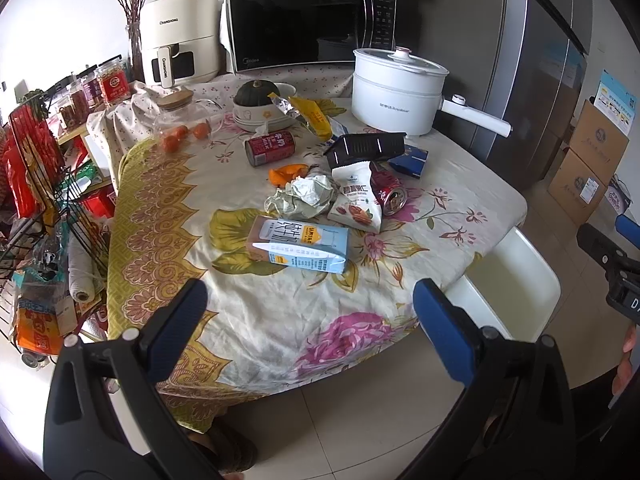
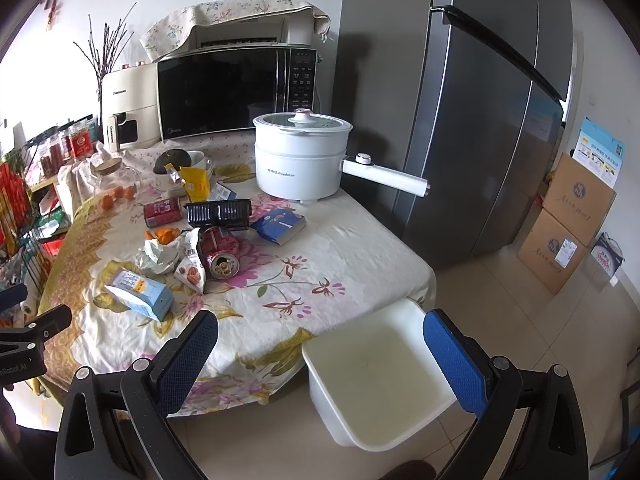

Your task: Collect trash

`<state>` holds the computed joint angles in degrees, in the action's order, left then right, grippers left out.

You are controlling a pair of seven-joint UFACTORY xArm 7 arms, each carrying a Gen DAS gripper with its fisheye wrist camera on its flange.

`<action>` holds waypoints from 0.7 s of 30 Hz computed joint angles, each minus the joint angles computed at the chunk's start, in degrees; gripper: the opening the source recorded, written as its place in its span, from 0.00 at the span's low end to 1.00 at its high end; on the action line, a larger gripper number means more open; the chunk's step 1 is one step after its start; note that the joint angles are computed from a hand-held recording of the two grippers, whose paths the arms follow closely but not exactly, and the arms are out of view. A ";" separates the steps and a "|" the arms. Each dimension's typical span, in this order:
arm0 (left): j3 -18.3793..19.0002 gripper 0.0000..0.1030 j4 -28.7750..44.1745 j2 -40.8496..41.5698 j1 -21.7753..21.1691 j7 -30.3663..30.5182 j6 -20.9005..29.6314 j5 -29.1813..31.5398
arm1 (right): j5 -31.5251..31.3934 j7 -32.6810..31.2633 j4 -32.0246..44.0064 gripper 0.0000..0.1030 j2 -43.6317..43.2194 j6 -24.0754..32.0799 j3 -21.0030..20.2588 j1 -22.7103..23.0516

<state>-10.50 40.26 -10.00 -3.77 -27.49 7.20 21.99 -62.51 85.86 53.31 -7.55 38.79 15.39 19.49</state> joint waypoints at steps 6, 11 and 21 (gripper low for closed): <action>-0.29 0.99 0.23 0.17 0.18 -0.72 0.07 0.54 | 0.26 -0.21 -0.07 1.00 0.01 -0.06 -0.01 0.06; -0.09 0.99 0.04 0.02 0.25 -0.85 0.05 1.07 | 0.31 0.01 -0.20 1.00 0.24 -0.53 -0.17 0.12; 0.71 0.99 0.81 0.54 -0.95 0.33 0.78 -0.31 | 0.47 0.03 -0.05 1.00 0.30 -0.22 -0.08 -0.14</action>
